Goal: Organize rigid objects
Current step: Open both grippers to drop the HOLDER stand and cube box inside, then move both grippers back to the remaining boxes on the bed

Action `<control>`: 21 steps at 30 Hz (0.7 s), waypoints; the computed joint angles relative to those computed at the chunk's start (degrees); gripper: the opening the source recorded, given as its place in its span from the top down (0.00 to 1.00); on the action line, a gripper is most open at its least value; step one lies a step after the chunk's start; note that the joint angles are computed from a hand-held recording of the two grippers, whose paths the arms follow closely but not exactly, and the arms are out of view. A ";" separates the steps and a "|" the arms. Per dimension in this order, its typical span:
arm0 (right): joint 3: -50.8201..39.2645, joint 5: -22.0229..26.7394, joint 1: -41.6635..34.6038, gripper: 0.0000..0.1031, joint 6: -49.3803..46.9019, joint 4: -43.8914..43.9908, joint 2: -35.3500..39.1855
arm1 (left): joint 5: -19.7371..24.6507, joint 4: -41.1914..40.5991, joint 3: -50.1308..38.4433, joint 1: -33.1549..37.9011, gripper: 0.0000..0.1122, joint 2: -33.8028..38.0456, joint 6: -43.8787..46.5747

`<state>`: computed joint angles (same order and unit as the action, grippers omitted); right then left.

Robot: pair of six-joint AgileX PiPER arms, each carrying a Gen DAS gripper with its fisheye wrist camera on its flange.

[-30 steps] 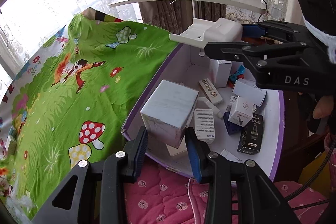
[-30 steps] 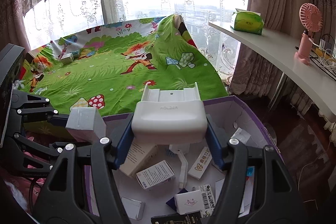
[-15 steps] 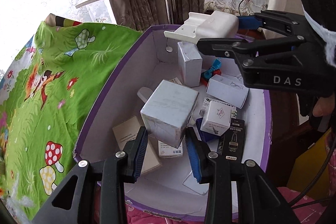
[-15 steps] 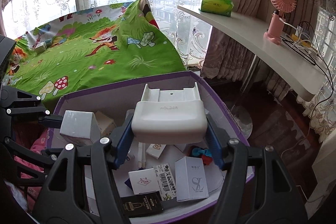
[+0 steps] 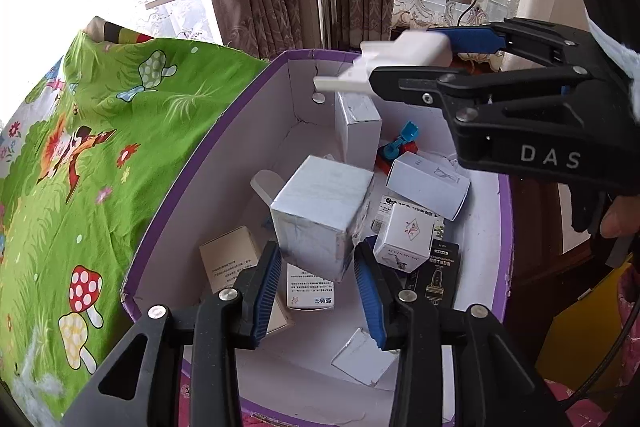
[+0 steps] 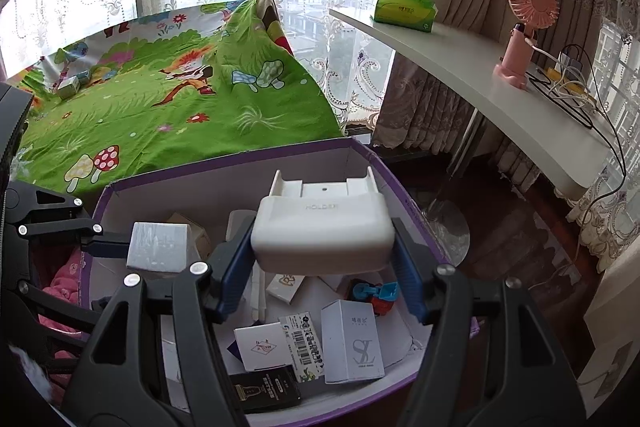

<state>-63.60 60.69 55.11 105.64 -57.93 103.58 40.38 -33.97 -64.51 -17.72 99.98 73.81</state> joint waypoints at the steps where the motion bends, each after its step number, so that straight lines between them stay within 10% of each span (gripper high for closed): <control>1: -0.75 0.56 -0.19 0.25 -0.90 0.81 0.25 | -0.36 -0.40 0.26 0.18 0.47 -0.33 0.16; 4: -2.24 1.73 -0.29 0.16 -3.39 2.05 0.62 | -0.61 -2.86 0.48 1.57 0.25 -0.89 2.06; 21: -27.40 8.25 -2.50 0.13 -25.68 12.80 12.50 | 12.67 -9.40 -9.92 15.01 0.25 6.95 4.88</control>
<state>-91.00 68.94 52.62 79.96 -45.13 116.08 53.04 -43.36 -74.44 -2.71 106.93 78.69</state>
